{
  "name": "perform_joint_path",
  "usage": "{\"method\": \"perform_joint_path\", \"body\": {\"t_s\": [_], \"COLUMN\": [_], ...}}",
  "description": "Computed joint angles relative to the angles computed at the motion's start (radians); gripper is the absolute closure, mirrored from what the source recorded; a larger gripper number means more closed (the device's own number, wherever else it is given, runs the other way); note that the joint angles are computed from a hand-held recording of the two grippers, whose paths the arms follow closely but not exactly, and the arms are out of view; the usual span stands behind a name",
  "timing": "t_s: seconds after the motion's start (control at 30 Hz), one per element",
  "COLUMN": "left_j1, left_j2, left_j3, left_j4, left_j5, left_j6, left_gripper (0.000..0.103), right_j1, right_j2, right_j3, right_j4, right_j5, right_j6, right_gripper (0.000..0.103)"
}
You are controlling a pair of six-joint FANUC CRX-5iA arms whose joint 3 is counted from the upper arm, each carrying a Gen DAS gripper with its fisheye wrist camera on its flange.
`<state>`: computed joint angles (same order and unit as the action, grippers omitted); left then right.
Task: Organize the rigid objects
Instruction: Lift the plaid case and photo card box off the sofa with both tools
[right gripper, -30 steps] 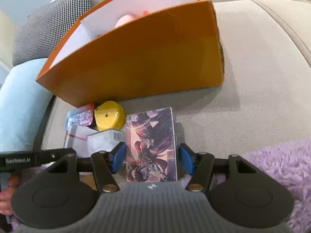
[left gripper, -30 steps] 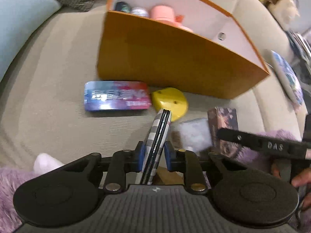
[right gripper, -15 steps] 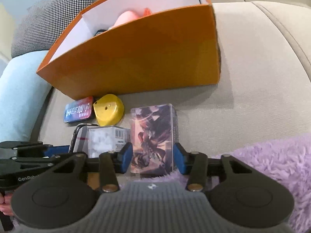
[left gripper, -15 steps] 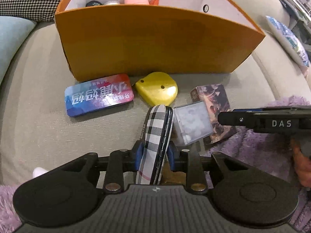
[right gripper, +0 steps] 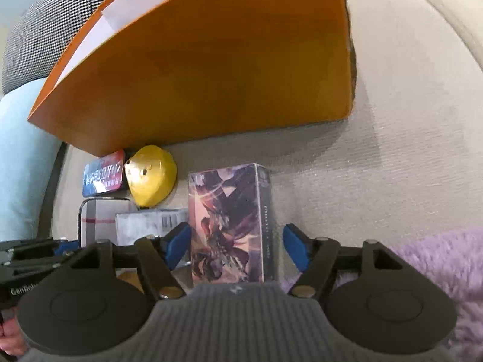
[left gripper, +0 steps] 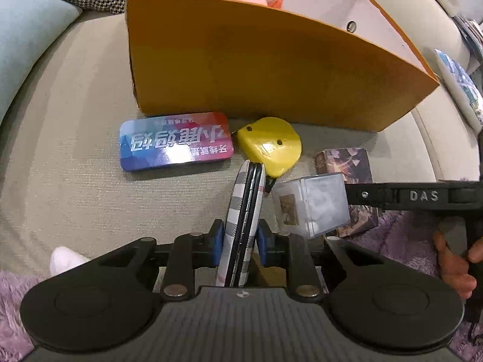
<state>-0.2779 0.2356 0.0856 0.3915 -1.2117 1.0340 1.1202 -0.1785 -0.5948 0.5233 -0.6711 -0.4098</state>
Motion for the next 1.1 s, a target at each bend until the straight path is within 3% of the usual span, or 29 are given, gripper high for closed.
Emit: {"method": "perform_joint_path", "body": {"t_s": [0.1,0.2,0.3,0.47,0.6,0.73,0.77,0.97,1.0,1.1], "left_j1": [0.003,0.005,0.006,0.008,0.011,0.012,0.012,0.011,0.012,0.016], "left_j2": [0.005,0.002,0.006,0.006,0.007,0.01,0.01,0.008,0.006,-0.007], "left_j3": [0.006,0.002,0.001,0.002,0.002,0.004,0.005,0.002,-0.001,-0.017], "left_j4": [0.003,0.007,0.012,0.014,0.017,0.018,0.018,0.02,0.022,0.031], "left_j5": [-0.008,-0.006,-0.006,-0.006,-0.007,-0.008,-0.008,0.0,0.002,0.016], "left_j6": [0.01,0.009,0.019,0.02,0.025,0.037,0.043,0.044,0.041,0.028], "left_gripper": [0.078,0.078,0.078,0.078,0.078,0.078,0.078,0.078,0.078,0.079], "right_j1": [0.013,0.038,0.06,0.059,0.037,0.041,0.042,0.043,0.041,0.046], "right_j2": [-0.016,-0.028,-0.051,-0.029,0.017,0.068,0.071,0.054,0.048,0.027], "right_j3": [-0.016,-0.001,0.007,0.059,0.102,0.165,0.169,0.148,0.14,0.113], "right_j4": [0.044,0.064,0.088,0.066,0.026,0.009,0.01,0.005,0.008,0.032], "right_j5": [0.005,-0.052,-0.076,-0.06,-0.039,-0.127,-0.137,-0.114,-0.103,-0.091], "right_j6": [-0.031,-0.037,-0.02,0.095,0.199,0.264,0.267,0.244,0.223,0.149], "right_gripper": [0.044,0.067,0.077,0.08,0.075,0.073,0.07,0.071,0.076,0.078]}}
